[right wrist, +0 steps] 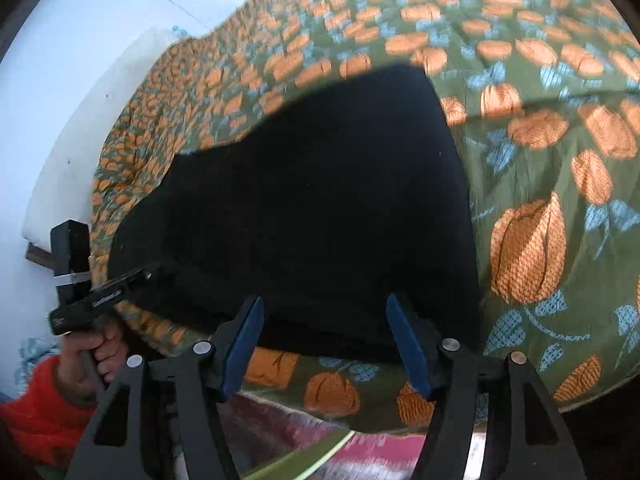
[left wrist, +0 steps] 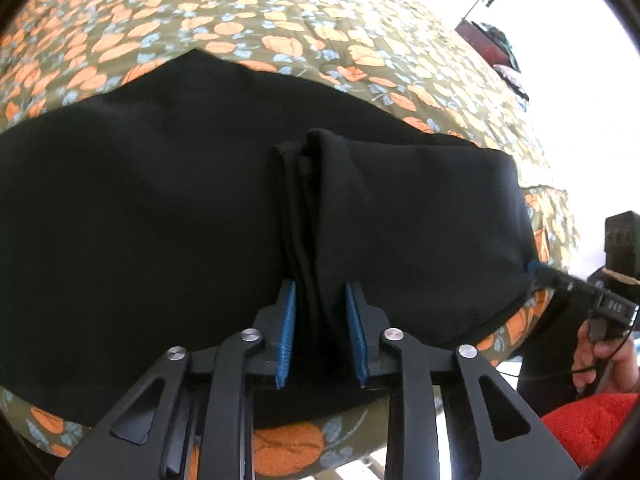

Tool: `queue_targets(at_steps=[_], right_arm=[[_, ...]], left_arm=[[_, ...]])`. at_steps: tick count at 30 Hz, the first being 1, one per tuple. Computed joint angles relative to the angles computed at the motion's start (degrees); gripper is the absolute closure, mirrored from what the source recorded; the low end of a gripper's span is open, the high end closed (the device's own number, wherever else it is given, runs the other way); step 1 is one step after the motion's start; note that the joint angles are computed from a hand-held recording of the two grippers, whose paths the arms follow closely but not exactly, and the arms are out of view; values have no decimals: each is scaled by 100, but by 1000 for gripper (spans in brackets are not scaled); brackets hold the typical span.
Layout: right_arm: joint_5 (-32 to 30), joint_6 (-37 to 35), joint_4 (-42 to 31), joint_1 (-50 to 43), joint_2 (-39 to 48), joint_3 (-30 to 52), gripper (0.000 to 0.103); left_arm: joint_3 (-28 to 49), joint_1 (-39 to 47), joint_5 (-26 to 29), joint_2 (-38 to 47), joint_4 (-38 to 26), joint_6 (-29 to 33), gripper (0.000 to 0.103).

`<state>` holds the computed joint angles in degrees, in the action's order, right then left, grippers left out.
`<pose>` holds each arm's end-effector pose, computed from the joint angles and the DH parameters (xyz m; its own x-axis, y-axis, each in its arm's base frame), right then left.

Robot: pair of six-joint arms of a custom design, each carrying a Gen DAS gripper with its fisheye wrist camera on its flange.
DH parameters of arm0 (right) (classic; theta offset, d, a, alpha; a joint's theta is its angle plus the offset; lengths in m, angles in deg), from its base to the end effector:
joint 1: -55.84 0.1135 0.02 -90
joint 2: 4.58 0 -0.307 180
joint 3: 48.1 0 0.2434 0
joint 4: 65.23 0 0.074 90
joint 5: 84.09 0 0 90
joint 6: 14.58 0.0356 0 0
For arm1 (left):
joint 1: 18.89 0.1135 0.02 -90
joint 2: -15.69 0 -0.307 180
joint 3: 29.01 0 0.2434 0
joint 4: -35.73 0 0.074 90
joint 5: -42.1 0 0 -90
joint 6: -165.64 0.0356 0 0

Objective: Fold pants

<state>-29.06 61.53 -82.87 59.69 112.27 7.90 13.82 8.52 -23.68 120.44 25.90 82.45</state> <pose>0.2958 0.0404 0.0737 -0.9085 -0.2583 -0.3285 -0.3989 0.7704 0.4973 0.2252 0.1003 0.0945 -0.8734 -0.3311 -0.3572 -0.2037 0.9144 -0.3497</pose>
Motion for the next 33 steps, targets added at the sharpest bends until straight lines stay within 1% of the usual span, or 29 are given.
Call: queue_targets(at_steps=[1,2,3,6,7,9,10,11,12,13,14,15,16,19,20,22,24,25,28,30,32,33], right_arm=[[82,110,109,56,-188,-92,39],[107,282,271,101,-455,-235,39],[66,431,481,107,-731,-384,39],[76,539,927,181,-1362,-747,39],[88,527,1002,186,-1505,-838,39],[124,661,1318,299,-1560,-975,38],[65,692,1394,300,-1560,-1049,38],[1,688,1436,294,-1533,-1113,38],[-15,692,1426,333,-1488,-1114,38],[4,696,1432,401,-1429,-1116,38],[39,672,1382,459,-1410,-1093,38],[82,681,1365,554,-1435,-1098,38],[116,707,1379,656,-1408,-1079,38],[145,736,1457,839,-1280,-1062,38],[180,757,1469,920,-1250,-1052,38],[226,753,1475,1029,-1226,-1057,38],[293,729,1439,1145,-1219,-1051,38],[314,718,1440,1176,-1210,-1054,38],[371,644,1434,1273,-1201,-1085,38],[360,620,1444,1267,-1213,-1106,38],[331,604,1471,1225,-1195,-1125,38],[324,606,1475,1210,-1170,-1119,38]], left_arm=[[56,243,196,-71,-285,79,69],[83,436,286,-153,-474,136,57],[122,730,352,-338,-746,211,51],[417,1830,610,-823,-1455,706,49],[690,2466,811,-899,-1729,882,49],[1208,3370,1052,-712,-1919,858,38],[1506,3769,1152,-522,-1967,750,36],[1972,4227,1191,-177,-2062,552,35],[2323,4480,1159,111,-2148,417,35],[2832,4744,1063,525,-2342,313,35],[3197,4887,947,834,-2528,306,35],[3511,4961,841,1093,-2751,359,35],[3922,5042,796,1440,-3130,567,35],[4531,5085,1046,2084,-3940,1275,35],[4720,5064,1037,2277,-4119,1433,35],[4875,4933,917,2484,-4203,1652,35],[5028,4816,928,2672,-4447,2000,33],[4996,4763,917,2675,-4488,2085,33],[4739,4609,765,2580,-4169,2109,30],[4596,4549,677,2561,-4005,2044,19],[4439,4393,448,2531,-3823,2020,11],[4300,4246,255,2473,-3593,1998,7]])
